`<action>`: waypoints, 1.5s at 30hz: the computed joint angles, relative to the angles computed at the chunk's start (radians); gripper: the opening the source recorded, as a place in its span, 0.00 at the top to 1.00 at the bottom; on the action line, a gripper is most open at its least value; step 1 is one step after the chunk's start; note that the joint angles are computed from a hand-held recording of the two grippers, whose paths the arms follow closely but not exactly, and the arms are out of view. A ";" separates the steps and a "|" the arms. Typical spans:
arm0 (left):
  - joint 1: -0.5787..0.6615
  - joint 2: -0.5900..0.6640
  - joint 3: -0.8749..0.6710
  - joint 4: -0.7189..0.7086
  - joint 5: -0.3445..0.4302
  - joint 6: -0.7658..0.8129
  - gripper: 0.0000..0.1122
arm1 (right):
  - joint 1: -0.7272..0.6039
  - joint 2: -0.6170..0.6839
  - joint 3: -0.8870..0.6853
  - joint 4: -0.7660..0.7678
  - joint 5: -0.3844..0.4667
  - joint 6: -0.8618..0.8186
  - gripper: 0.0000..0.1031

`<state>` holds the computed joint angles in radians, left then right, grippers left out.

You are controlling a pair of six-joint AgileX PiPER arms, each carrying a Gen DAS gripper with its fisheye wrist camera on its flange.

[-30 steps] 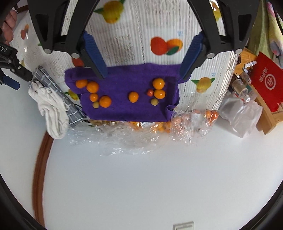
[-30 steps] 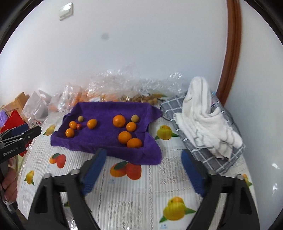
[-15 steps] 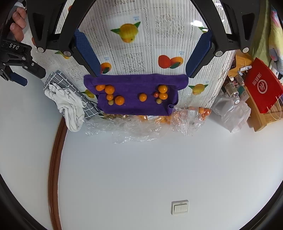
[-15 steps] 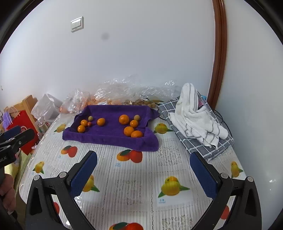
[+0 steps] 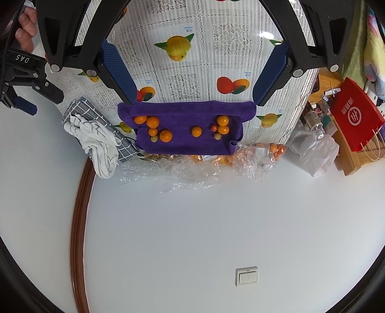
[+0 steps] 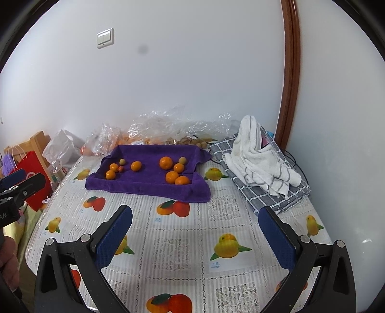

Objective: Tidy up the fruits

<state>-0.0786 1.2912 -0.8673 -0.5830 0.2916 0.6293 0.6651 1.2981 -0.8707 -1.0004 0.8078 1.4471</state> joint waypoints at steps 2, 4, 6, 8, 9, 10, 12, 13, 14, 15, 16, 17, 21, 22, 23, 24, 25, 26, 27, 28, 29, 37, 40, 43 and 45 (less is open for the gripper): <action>-0.001 0.002 0.001 -0.004 0.000 0.005 0.13 | -0.001 0.000 0.004 -0.003 -0.002 0.002 0.00; -0.008 0.003 0.001 0.019 -0.004 -0.014 0.13 | -0.002 -0.001 0.007 0.000 -0.003 0.004 0.00; -0.018 0.005 0.003 0.038 -0.011 -0.033 0.13 | -0.007 -0.010 0.015 0.002 -0.011 0.009 0.00; -0.021 0.005 0.004 0.032 -0.011 -0.026 0.13 | -0.007 -0.014 0.019 0.001 -0.009 0.011 0.00; -0.020 0.007 0.004 0.026 -0.010 -0.019 0.13 | -0.008 -0.016 0.022 0.000 -0.010 0.012 0.00; -0.021 0.007 0.004 0.026 -0.010 -0.017 0.13 | -0.013 -0.016 0.023 0.001 -0.014 0.007 0.00; -0.025 0.007 0.005 0.025 -0.011 -0.013 0.13 | -0.026 -0.019 0.028 0.008 -0.026 0.001 0.00; -0.025 0.008 0.005 0.025 -0.010 -0.014 0.13 | -0.030 -0.020 0.031 0.009 -0.030 0.001 0.00; -0.026 0.009 0.004 0.026 -0.009 -0.016 0.13 | -0.033 -0.021 0.033 0.009 -0.032 0.004 0.00; -0.025 0.010 0.003 0.020 -0.007 -0.008 0.13 | -0.032 -0.021 0.034 0.008 -0.032 0.007 0.00; -0.025 0.012 0.002 0.023 -0.008 -0.011 0.13 | -0.035 -0.022 0.037 0.008 -0.035 0.009 0.00; -0.025 0.013 0.001 0.029 -0.007 -0.018 0.13 | -0.035 -0.022 0.039 0.008 -0.034 0.010 0.00; -0.022 0.014 0.003 0.015 -0.007 -0.005 0.13 | -0.038 -0.025 0.042 0.008 -0.037 0.008 0.00; -0.020 0.015 0.001 0.011 -0.002 0.001 0.13 | -0.037 -0.025 0.043 0.007 -0.037 0.009 0.00; -0.018 0.015 0.001 0.003 -0.001 0.009 0.13 | -0.037 -0.024 0.043 0.007 -0.036 0.008 0.00; -0.018 0.014 0.002 0.002 -0.002 0.009 0.13 | -0.035 -0.024 0.042 0.006 -0.032 0.010 0.00; -0.018 0.014 0.003 0.003 -0.002 0.008 0.13 | -0.033 -0.025 0.043 0.004 -0.031 0.013 0.00; -0.017 0.013 0.004 0.003 -0.002 0.009 0.13 | -0.035 -0.024 0.042 0.006 -0.034 0.011 0.00; -0.015 0.015 0.002 -0.008 0.000 0.021 0.13 | -0.036 -0.024 0.042 0.006 -0.036 0.009 0.00; -0.015 0.015 0.001 -0.010 0.000 0.022 0.13 | -0.034 -0.024 0.043 0.005 -0.033 0.011 0.00; -0.014 0.015 0.001 -0.011 0.001 0.024 0.13 | -0.033 -0.024 0.045 0.002 -0.032 0.013 0.00; -0.013 0.012 0.003 -0.005 0.003 0.019 0.13 | -0.038 -0.036 0.049 0.004 -0.042 0.001 0.00; -0.017 0.011 0.004 0.012 -0.001 0.001 0.13 | -0.038 -0.035 0.046 0.003 -0.038 -0.004 0.00; -0.015 0.011 0.003 0.006 0.001 0.007 0.13 | -0.037 -0.032 0.041 0.005 -0.036 -0.006 0.00; -0.015 0.008 0.005 0.007 -0.001 0.003 0.13 | -0.034 -0.030 0.037 0.009 -0.032 -0.010 0.00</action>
<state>-0.0940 1.2993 -0.8618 -0.5763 0.2906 0.6327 0.6309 1.2686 -0.8341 -0.9919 0.7761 1.4376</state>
